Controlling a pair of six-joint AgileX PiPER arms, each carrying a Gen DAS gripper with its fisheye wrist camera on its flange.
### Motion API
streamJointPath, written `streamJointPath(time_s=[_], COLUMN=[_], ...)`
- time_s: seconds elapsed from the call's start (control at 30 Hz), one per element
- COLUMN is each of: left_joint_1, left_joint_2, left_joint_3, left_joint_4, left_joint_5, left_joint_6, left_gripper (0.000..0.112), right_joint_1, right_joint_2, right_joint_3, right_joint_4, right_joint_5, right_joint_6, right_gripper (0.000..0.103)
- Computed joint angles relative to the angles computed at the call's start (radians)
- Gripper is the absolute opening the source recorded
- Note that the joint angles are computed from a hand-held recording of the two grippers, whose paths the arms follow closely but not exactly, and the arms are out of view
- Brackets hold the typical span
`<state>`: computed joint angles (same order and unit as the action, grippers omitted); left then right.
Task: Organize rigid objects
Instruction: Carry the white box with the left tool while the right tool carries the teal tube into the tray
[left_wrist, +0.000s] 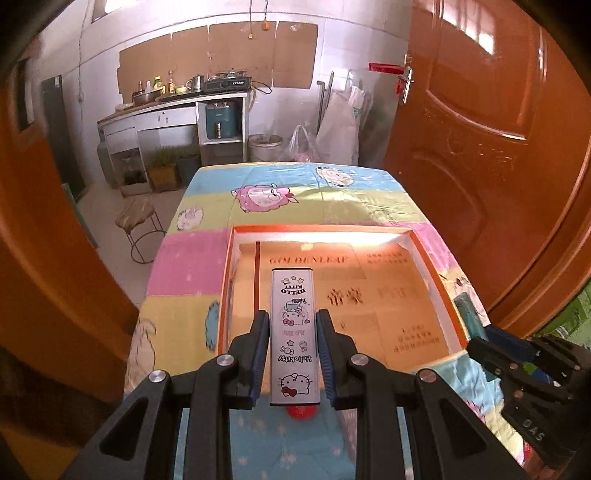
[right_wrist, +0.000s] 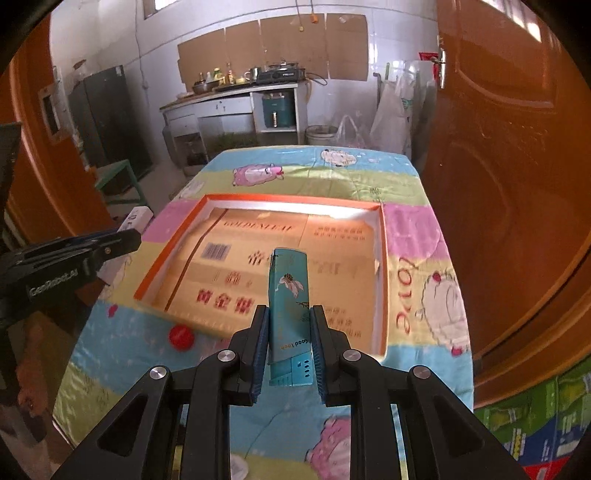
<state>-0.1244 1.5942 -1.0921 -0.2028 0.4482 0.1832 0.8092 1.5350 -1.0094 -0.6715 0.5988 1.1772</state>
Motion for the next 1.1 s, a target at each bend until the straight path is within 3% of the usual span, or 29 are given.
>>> streamJointPath(time_s=[0.2, 0.43, 0.77, 1.1], left_joint_1=[-0.003, 0.003, -0.012, 0.002], left_joint_2=[0.162, 0.366, 0.586, 0.761], left_joint_3=[-0.195, -0.441, -0.707, -0.935], left_joint_4=[0.02, 0.016, 0.076, 0.086], left_joint_5=[0.095, 0.219, 0.325, 0.435], left_joint_6=[-0.021, -0.059, -0.123, -0.146], left_gripper=[0.026, 0.026, 0.026, 0.026], right_joint_1=[-0.168, -0.272, -0.318, -0.344], right_joint_2=[0.085, 0.267, 0.531, 0.668], right_joint_3=[-0.113, -0.309, -0.596, -0.748], right_joint_4=[0.261, 0.485, 0.602, 0.635], right_joint_5=[-0.079, -0.072, 0.019, 0.078], right_joint_6=[-0.345, -0.599, -0.729, -0.78], right_gripper=[0.022, 0.022, 0.022, 0.022])
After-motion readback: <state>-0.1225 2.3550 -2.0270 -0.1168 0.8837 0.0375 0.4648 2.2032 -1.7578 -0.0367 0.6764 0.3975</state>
